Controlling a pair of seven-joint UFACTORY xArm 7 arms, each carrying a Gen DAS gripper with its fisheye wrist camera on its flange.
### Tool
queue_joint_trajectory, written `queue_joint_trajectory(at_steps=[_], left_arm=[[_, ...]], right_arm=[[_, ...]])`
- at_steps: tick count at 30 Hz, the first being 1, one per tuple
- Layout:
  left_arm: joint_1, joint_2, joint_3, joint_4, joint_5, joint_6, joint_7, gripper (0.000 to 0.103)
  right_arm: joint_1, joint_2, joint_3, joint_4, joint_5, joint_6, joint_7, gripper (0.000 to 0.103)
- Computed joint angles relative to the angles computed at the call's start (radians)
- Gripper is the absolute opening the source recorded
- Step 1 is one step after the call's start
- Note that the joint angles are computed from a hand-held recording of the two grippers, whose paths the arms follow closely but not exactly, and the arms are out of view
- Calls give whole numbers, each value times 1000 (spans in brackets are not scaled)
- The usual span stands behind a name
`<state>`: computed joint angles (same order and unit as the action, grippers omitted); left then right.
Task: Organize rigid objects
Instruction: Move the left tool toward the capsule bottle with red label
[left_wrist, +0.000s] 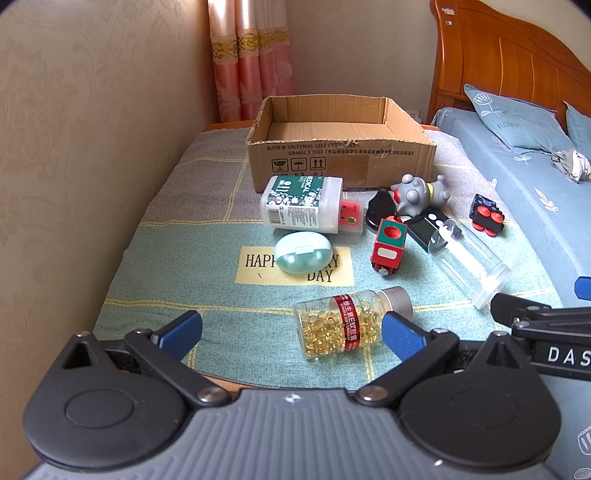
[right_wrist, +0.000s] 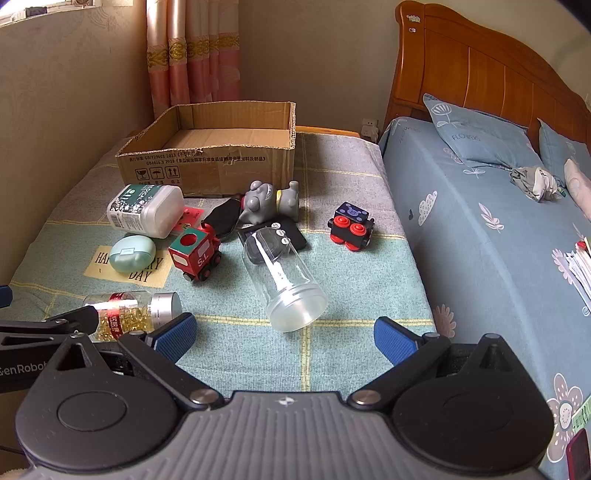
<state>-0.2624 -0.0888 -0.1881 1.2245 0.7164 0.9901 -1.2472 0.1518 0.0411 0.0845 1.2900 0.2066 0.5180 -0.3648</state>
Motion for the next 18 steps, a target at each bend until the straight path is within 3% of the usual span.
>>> queue_joint_trajectory(at_steps=[18], left_arm=[[-1, 2, 1, 5, 1, 2, 3, 102]], right_arm=[[-1, -1, 0, 6, 8, 2, -10, 103]])
